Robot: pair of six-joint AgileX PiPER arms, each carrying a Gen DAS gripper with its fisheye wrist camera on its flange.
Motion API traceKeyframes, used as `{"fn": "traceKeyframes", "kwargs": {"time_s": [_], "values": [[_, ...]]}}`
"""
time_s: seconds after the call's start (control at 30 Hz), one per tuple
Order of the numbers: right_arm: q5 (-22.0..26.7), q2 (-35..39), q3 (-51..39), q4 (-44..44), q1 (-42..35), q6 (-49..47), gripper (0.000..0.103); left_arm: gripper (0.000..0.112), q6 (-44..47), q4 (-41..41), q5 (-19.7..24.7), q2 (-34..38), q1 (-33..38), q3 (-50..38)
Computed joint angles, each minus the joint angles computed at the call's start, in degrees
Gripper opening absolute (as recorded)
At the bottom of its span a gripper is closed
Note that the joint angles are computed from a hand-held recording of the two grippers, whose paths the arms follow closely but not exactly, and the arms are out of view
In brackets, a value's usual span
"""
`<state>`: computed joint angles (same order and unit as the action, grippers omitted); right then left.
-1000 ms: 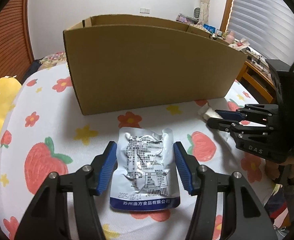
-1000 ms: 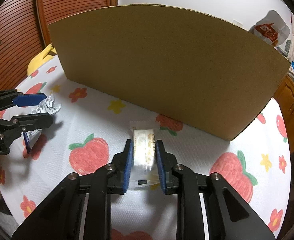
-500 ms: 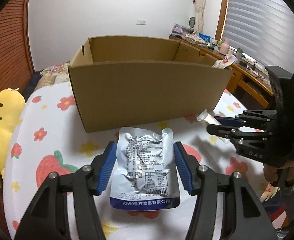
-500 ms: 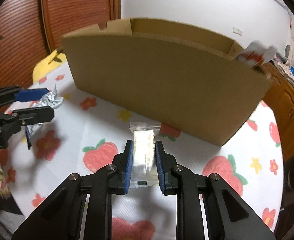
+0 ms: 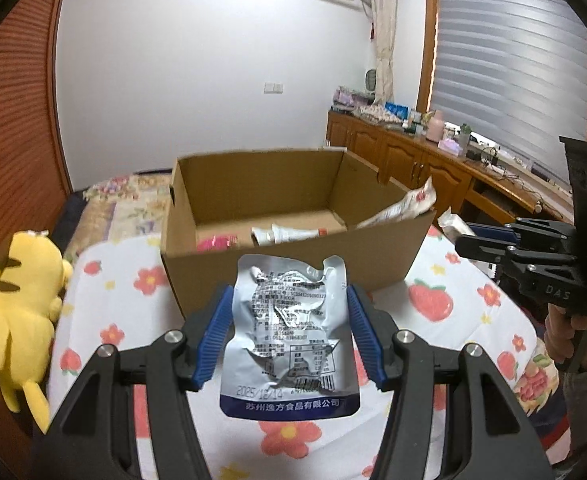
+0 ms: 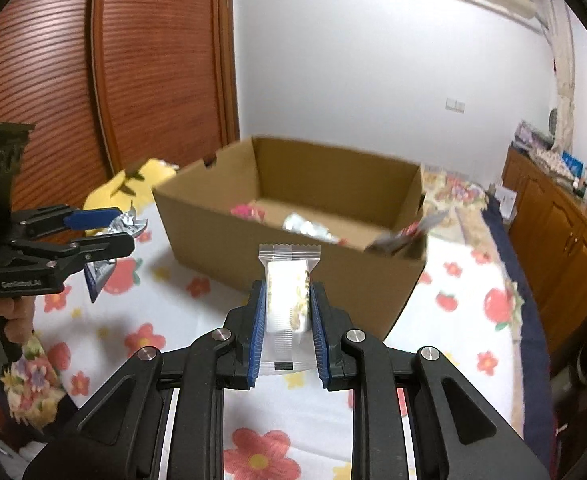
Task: Organize snacks
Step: 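Lift the white packet and silver pouch and carry both over the box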
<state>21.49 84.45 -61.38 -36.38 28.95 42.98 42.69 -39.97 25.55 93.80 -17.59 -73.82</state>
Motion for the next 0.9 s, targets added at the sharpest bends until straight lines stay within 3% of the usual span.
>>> {"fn": "traceKeyframes", "kwargs": {"time_s": [0.5,0.9], "values": [[6.81,-0.34,-11.65,-1.11,2.24,-6.3,0.019,0.057,-9.28,10.32,5.72,4.61,-1.0,-18.43],[9.96,6.69,-23.09,3.68,0.53,-14.61,0.019,0.057,-17.91,18.5,9.82,13.9,-2.1,-32.9]]}}
